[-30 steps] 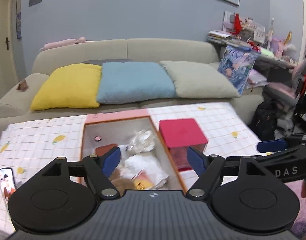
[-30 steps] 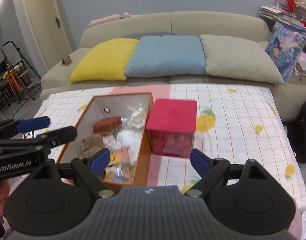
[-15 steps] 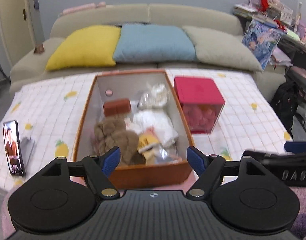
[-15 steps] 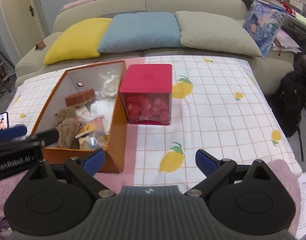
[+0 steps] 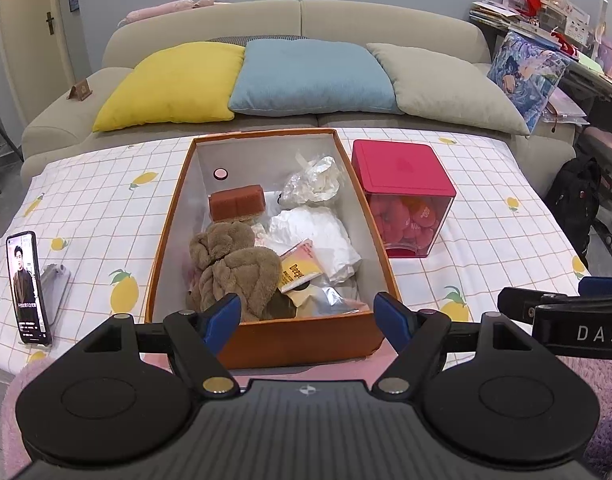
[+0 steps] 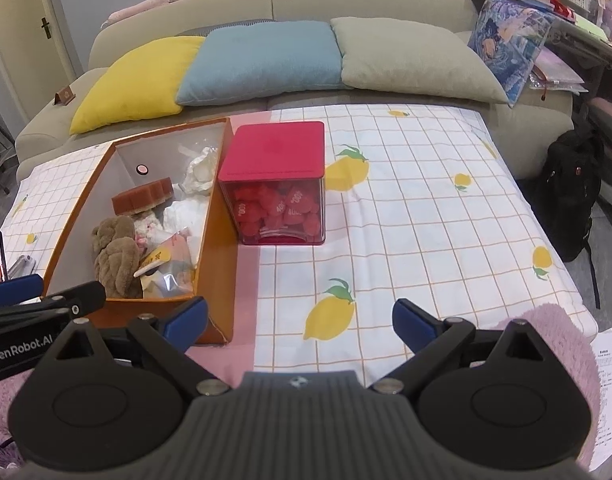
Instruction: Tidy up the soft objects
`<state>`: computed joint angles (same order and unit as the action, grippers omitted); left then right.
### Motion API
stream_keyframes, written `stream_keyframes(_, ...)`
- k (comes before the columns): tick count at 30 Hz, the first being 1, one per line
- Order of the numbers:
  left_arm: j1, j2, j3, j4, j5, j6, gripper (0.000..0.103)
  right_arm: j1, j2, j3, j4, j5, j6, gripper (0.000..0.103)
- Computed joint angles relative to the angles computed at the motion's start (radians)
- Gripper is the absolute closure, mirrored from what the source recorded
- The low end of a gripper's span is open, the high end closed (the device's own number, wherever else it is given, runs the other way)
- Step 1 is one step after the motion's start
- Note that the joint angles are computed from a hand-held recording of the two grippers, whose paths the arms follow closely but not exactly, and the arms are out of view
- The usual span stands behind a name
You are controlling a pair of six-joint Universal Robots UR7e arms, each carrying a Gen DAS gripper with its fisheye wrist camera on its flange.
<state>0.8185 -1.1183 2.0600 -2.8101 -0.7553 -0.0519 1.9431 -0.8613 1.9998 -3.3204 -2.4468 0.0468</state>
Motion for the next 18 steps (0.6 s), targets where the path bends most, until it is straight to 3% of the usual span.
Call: stream_keyframes(18,0.003,0.007,-0.006,0.013,-0.002,0.02,0.014,0.013,0.019,-0.012,-0.047,-0.021,-0.062,0.006)
